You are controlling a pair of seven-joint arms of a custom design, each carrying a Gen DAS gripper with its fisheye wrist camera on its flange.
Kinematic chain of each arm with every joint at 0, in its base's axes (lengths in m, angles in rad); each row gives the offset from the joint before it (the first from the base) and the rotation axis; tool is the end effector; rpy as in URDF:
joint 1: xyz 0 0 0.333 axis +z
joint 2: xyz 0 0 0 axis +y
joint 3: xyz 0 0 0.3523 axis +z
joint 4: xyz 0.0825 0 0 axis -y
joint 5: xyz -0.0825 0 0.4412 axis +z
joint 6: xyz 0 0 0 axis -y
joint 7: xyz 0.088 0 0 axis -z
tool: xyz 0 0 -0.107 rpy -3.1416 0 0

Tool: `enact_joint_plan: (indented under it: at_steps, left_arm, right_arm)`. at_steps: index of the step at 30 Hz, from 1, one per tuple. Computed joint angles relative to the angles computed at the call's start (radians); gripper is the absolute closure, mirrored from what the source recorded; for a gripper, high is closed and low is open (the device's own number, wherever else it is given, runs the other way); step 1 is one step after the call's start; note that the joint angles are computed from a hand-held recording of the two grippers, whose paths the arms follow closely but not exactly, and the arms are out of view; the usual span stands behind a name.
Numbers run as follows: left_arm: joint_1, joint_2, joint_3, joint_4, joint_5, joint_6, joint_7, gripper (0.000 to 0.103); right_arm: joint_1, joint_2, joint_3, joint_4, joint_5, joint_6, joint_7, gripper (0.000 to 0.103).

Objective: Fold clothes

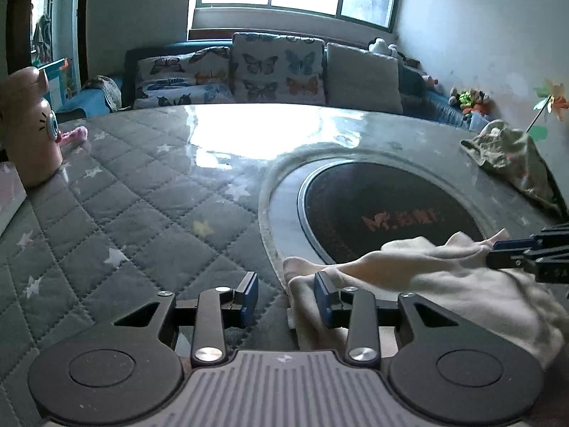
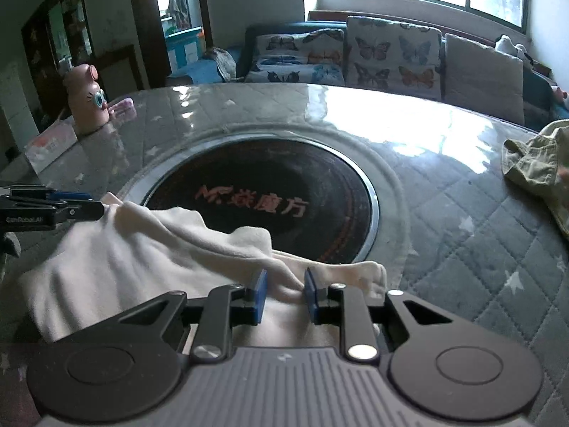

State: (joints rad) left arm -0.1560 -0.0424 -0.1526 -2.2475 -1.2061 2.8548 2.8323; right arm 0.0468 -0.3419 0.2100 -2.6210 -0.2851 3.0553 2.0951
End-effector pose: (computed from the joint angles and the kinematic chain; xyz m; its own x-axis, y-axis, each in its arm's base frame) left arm 0.5735 -0.1303 0.4335 -0.5225 -0.8441 0.1202 -0.6059 0.2684 -0.7489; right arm 0.4631 0.1467 0.4459 0.0562 -0.9951 -0.0810 -0.7168 0.0162 -0.6971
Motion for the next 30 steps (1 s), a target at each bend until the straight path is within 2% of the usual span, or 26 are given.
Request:
enact_joint_plan:
  at_steps: [2, 4, 6, 10, 12, 15, 16, 23, 25, 27, 29, 30]
  left_arm:
    - [0.004, -0.020, 0.006, -0.010, 0.004, -0.022, -0.013, 0.056]
    - [0.005, -0.034, 0.011, -0.019, 0.020, -0.029, -0.035, 0.053]
    - [0.000, -0.047, 0.016, -0.029, 0.013, -0.020, -0.035, 0.043]
    - [-0.010, -0.077, 0.030, -0.049, 0.003, -0.015, -0.038, 0.030]
    - [-0.013, -0.091, 0.041, -0.056, -0.002, -0.025, -0.039, 0.019]
    - [-0.017, -0.109, 0.054, -0.066, -0.011, -0.036, -0.037, 0.007]
    - [-0.017, -0.115, 0.058, -0.070, -0.015, -0.040, -0.037, 0.007]
    - [-0.008, -0.129, 0.076, -0.088, 0.023, -0.089, -0.112, 0.006]
    - [-0.003, -0.126, 0.078, -0.089, 0.040, -0.107, -0.147, 0.007]
    - [0.001, -0.124, 0.080, -0.089, 0.047, -0.128, -0.173, 0.008]
    - [0.006, -0.123, 0.084, -0.086, 0.053, -0.162, -0.195, 0.009]
    - [0.009, -0.122, 0.085, -0.085, 0.055, -0.180, -0.206, 0.010]
  right_arm:
    - [0.016, -0.019, -0.007, -0.009, 0.006, 0.005, -0.010, 0.074]
    - [0.060, -0.035, -0.026, -0.015, 0.023, 0.005, -0.048, 0.068]
    - [0.110, -0.049, -0.046, -0.018, 0.044, 0.006, -0.095, 0.067]
    - [0.254, -0.054, -0.108, -0.017, 0.113, 0.010, -0.228, 0.060]
    - [0.342, -0.046, -0.145, -0.002, 0.158, 0.003, -0.312, 0.059]
    - [0.414, -0.025, -0.159, 0.020, 0.209, -0.004, -0.404, 0.058]
    - [0.425, -0.014, -0.152, 0.029, 0.221, -0.004, -0.428, 0.058]
    - [0.371, 0.058, -0.021, 0.087, 0.177, -0.014, -0.454, 0.058]
    - [0.304, 0.075, 0.051, 0.102, 0.098, -0.019, -0.404, 0.058]
    - [0.210, 0.087, 0.141, 0.119, -0.025, -0.022, -0.307, 0.061]
    - [0.186, 0.096, 0.163, 0.132, -0.097, -0.038, -0.249, 0.063]
    - [0.190, 0.098, 0.160, 0.136, -0.117, -0.045, -0.232, 0.069]
